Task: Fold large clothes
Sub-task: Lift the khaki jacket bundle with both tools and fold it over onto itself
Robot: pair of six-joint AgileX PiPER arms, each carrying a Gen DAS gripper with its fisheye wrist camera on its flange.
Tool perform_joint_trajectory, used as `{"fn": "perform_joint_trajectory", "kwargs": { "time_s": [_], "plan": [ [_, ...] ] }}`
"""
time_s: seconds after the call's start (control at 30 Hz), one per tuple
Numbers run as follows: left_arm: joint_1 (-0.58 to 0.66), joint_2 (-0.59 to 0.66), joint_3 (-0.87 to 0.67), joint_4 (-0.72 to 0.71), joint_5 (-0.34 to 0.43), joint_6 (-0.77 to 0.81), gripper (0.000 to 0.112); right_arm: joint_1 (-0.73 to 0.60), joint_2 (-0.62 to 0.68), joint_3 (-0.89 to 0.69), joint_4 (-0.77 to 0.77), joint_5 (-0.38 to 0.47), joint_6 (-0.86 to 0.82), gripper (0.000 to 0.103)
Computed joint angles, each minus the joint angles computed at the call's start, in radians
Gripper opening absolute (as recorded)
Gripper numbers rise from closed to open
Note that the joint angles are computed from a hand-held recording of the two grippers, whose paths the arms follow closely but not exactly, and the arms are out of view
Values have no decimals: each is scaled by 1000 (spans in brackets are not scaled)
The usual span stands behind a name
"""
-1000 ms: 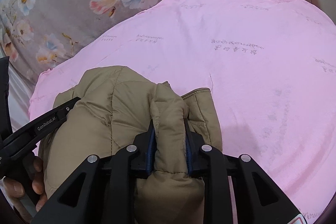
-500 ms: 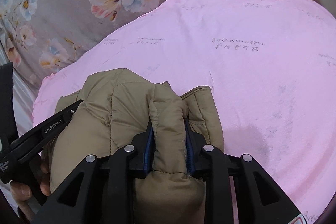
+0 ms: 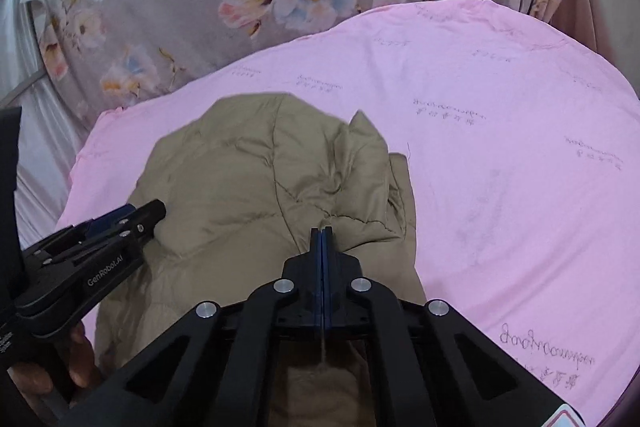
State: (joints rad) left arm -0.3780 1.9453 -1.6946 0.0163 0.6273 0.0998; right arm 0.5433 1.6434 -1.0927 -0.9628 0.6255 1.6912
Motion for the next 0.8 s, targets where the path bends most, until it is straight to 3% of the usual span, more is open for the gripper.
{"fn": "perform_joint_trajectory", "kwargs": {
  "time_s": [0.27,0.57,0.67,0.77,0.8],
  "plan": [
    [-41,-36,128,193,-133,-165,37,29,40,19,-78,19,59,0],
    [-54,-39,169,290,-192,-256,37,48,59,34,-161,34,138,1],
    [-29,-49,157,164,-170,-134,37,21,13,24,-36,9,-11,1],
    [33,-76,124,-22,-89,27,58,-30,-112,97,67,-75,-61,15],
    [67,-82,103,-84,-45,67,70,-48,-148,125,92,-99,-67,38]
  ]
}}
